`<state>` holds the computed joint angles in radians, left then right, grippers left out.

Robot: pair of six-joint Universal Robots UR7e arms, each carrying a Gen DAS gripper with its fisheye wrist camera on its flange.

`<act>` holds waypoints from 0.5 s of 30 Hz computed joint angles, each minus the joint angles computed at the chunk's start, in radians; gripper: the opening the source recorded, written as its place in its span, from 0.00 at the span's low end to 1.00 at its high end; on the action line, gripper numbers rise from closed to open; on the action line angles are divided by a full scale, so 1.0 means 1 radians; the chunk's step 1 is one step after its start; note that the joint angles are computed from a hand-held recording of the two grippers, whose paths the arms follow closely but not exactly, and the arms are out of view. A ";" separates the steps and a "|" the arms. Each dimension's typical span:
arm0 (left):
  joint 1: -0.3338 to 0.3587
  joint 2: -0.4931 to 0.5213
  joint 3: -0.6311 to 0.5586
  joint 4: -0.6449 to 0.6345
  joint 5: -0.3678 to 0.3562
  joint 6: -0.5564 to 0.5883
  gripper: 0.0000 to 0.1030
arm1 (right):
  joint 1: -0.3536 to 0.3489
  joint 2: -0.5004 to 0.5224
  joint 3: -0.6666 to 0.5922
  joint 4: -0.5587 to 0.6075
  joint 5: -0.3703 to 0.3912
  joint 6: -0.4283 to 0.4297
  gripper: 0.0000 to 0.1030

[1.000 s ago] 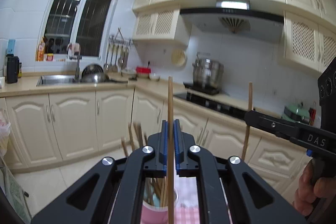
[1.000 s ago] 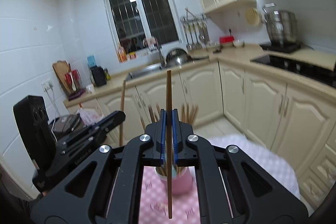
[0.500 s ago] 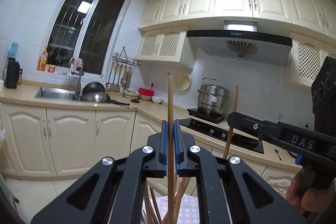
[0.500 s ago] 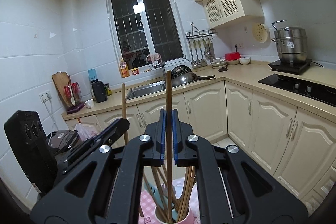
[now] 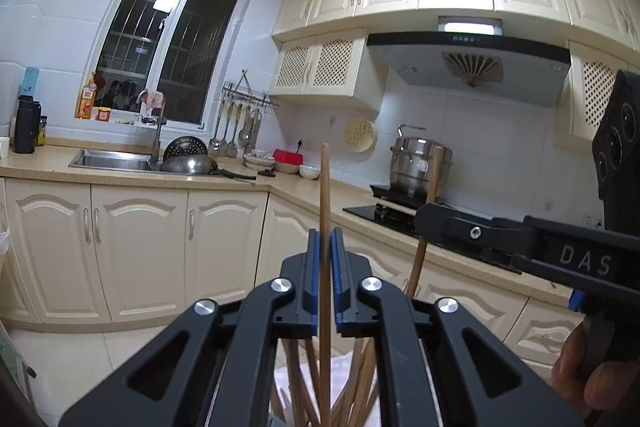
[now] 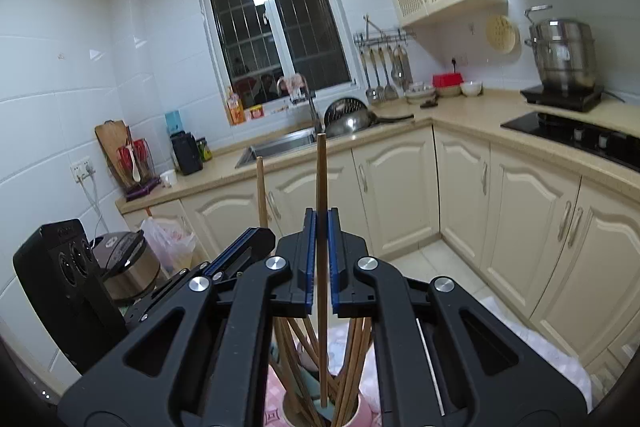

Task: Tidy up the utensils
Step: 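Lower both chopsticks into the pink cup and open both grippers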

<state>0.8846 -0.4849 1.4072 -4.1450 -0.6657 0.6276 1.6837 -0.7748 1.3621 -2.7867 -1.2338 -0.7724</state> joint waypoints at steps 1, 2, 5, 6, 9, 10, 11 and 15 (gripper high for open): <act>0.003 0.001 0.006 0.002 0.005 -0.007 0.11 | -0.003 0.001 -0.005 0.024 -0.003 -0.003 0.07; 0.005 -0.004 0.018 0.011 0.010 -0.023 0.19 | -0.006 0.002 -0.009 0.049 -0.008 -0.005 0.07; -0.001 -0.014 0.049 -0.039 0.011 -0.026 0.67 | -0.015 -0.006 -0.010 0.068 -0.015 0.015 0.47; -0.007 -0.018 0.057 -0.064 0.016 -0.008 0.73 | -0.019 -0.009 -0.008 0.063 -0.010 0.028 0.71; -0.031 -0.028 0.070 -0.102 0.038 0.050 0.89 | -0.036 -0.034 0.018 0.012 0.028 0.074 0.89; -0.040 -0.034 0.077 -0.103 0.047 0.062 0.93 | -0.038 -0.041 0.022 0.009 0.029 0.084 0.89; -0.049 -0.042 0.084 -0.090 0.060 0.064 0.94 | -0.040 -0.048 0.025 0.005 0.029 0.096 0.93; -0.094 -0.051 0.074 -0.028 0.193 0.097 0.95 | -0.038 -0.071 0.042 -0.017 -0.004 0.120 0.94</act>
<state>0.7908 -0.5362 1.4809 -4.1734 -0.4723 0.7243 1.6454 -0.8456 1.4038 -2.8038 -1.2376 -0.6526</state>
